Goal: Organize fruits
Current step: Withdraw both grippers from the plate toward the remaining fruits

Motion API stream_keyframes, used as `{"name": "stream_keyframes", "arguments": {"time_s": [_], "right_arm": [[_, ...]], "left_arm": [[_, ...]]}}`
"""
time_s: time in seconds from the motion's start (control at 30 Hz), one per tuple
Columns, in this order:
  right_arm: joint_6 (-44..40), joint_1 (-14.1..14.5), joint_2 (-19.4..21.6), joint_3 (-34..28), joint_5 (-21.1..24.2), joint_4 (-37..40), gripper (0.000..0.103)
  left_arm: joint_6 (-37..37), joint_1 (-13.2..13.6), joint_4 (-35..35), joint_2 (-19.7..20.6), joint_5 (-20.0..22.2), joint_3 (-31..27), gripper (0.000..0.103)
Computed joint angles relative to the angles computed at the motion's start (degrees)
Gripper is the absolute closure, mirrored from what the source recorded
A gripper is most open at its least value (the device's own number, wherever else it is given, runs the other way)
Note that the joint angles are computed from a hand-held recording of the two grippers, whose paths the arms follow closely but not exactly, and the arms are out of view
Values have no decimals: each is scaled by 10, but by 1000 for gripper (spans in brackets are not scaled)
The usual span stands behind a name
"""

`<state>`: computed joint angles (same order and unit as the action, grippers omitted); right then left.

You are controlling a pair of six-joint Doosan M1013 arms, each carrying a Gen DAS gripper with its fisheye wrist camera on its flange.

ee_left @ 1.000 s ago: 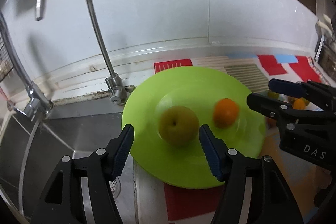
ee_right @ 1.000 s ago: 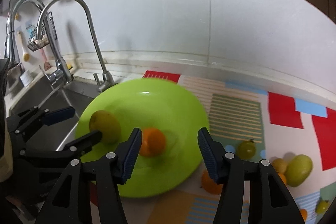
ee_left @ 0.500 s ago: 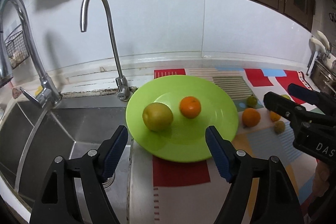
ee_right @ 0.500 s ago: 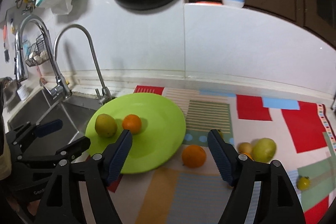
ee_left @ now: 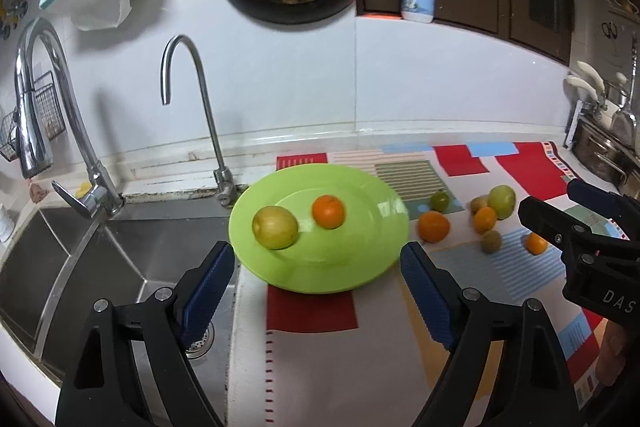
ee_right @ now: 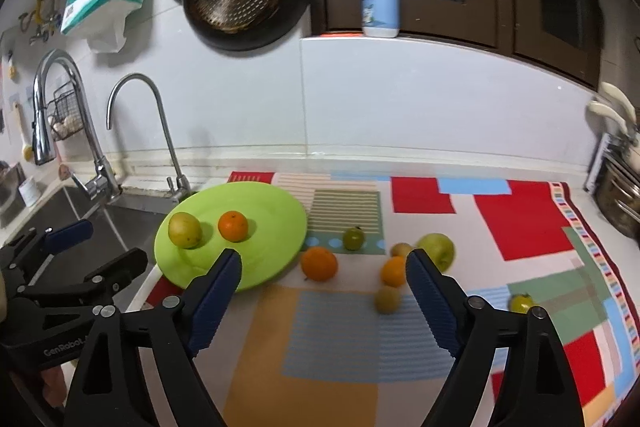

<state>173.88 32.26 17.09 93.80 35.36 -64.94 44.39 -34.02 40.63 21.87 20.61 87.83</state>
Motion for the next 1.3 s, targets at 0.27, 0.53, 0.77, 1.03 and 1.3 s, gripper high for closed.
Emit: {"name": "stream_keyframes", "arguments": {"time_s": [0.27, 0.53, 0.77, 1.03, 1.3], "right_arm": [[42, -3, -34, 42, 9, -38, 18], [63, -20, -78, 91, 1, -80, 18], [66, -46, -111, 129, -19, -93, 18], [56, -80, -138, 160, -51, -98, 18], [4, -118, -148, 178, -95, -67, 18]], "left_arm": [[-98, -31, 91, -11, 0, 10, 17], [-177, -68, 154, -13, 7, 9, 17], [-220, -99, 193, -3, 21, -5, 18], [-233, -126, 218, 15, 30, -26, 18], [-160, -141, 168, 44, 33, -62, 18]]}}
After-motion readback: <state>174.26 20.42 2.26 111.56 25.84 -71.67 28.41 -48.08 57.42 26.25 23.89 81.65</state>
